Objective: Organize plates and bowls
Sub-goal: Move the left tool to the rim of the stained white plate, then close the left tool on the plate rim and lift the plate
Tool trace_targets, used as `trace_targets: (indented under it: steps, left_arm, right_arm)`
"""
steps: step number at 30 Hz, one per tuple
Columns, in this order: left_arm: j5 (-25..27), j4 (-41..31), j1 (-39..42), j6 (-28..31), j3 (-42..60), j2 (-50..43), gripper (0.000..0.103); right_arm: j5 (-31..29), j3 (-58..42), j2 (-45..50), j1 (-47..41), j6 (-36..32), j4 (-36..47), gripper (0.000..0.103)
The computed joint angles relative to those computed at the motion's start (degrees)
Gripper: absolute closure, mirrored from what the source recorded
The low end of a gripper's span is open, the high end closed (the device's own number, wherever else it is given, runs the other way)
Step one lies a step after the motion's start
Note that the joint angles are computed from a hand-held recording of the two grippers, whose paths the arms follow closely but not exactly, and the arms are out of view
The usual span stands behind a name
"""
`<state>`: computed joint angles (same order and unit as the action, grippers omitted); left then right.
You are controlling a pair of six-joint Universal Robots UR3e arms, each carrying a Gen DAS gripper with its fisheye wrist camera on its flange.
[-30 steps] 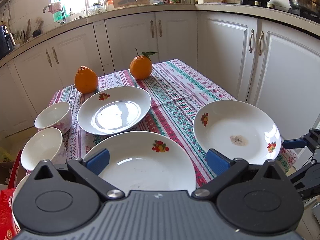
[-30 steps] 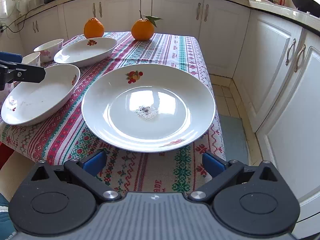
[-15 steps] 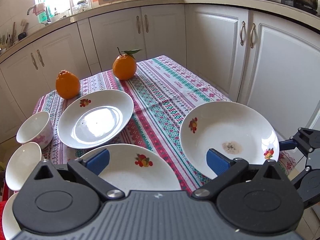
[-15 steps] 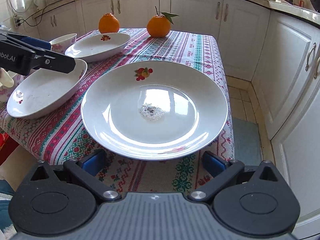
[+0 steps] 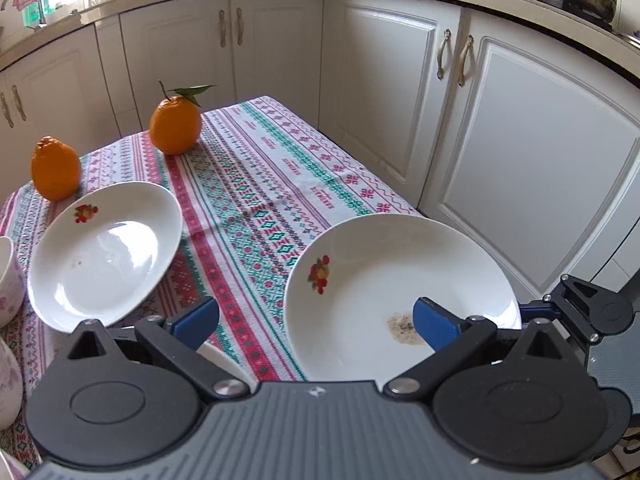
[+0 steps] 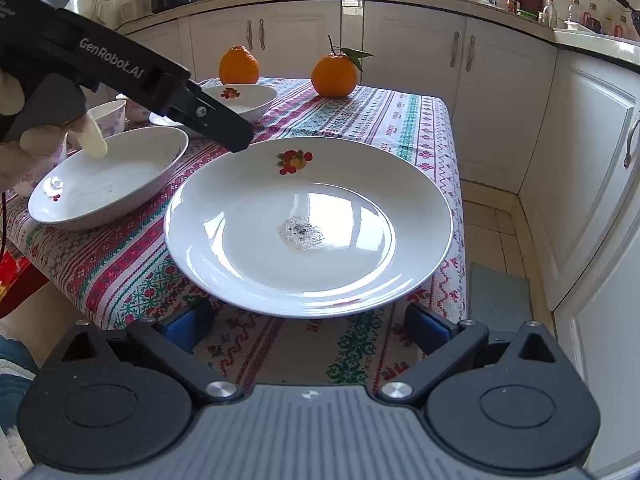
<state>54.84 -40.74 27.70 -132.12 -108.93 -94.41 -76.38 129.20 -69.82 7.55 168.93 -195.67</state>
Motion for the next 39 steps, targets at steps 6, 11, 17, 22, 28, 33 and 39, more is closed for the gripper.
trace_targets:
  steps: [6, 11, 17, 22, 28, 33, 39]
  left_arm:
    - [4.3, -4.7, -5.5, -0.3, 9.6, -7.4, 0.001]
    - [7.0, -9.7, -8.4, -0.4, 17.8, -13.5, 0.003]
    - [8.6, -18.0, -10.1, -1.0, 28.9, -20.8, 0.008]
    - [9.3, -28.2, -10.9, -0.1, 40.0, -26.8, 0.026]
    - [10.7, -32.2, -12.0, 1.8, 45.0, -29.3, 0.043]
    - [11.9, -37.9, -12.8, 3.8, 51.3, -32.0, 0.043]
    - [12.5, -40.6, -13.2, 5.2, 54.6, -33.6, 0.043]
  right_arm:
    - [4.2, 1.2, -0.5, -3.7, -4.1, -0.3, 0.000]
    - [7.9, 1.6, 0.9, -5.8, -7.2, -2.3, 0.000]
    - [11.7, 2.5, 2.6, -8.0, -10.0, -5.3, 0.000]
    - [13.4, 2.1, 3.7, -8.8, -11.3, -6.1, 0.000]
    - [13.9, 0.8, 4.2, -9.0, -12.2, -4.8, 0.000]
    - [14.0, -0.7, 3.8, -8.8, -13.1, -1.9, 0.000]
    - [12.3, -2.3, 3.4, -7.6, -12.6, 0.6, 0.000]
